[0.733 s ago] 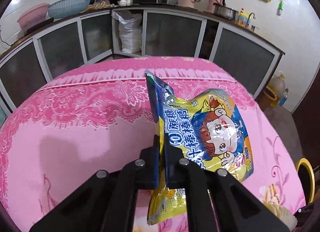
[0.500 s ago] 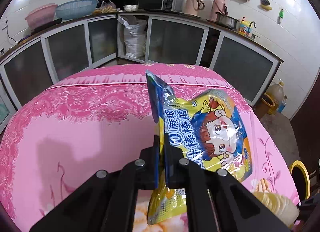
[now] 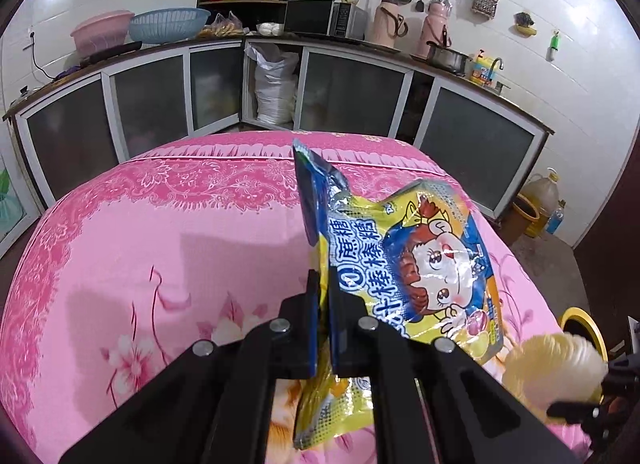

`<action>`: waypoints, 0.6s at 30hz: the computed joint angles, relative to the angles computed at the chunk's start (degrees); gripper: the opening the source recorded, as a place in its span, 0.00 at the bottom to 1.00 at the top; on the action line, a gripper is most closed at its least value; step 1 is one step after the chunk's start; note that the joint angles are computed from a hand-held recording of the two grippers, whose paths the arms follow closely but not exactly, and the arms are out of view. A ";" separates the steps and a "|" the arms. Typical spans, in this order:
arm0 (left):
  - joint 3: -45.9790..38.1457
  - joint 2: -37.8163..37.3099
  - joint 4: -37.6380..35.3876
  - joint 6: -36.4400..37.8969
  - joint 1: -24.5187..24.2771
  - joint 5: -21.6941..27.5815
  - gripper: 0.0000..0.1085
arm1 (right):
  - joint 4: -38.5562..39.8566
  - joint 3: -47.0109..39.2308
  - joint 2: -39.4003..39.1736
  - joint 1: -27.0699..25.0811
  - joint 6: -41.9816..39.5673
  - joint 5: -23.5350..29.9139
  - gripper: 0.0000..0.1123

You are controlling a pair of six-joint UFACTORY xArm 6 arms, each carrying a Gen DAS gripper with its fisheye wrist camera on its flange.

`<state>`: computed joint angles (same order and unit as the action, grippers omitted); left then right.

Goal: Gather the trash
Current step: 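Lift both held items and carry them toward the yellow bin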

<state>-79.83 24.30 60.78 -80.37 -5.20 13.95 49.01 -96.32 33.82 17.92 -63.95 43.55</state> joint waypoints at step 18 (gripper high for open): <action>5.44 -5.80 14.74 -17.43 -11.22 1.49 0.03 | 8.09 14.05 -11.22 -8.91 -6.28 -2.72 0.10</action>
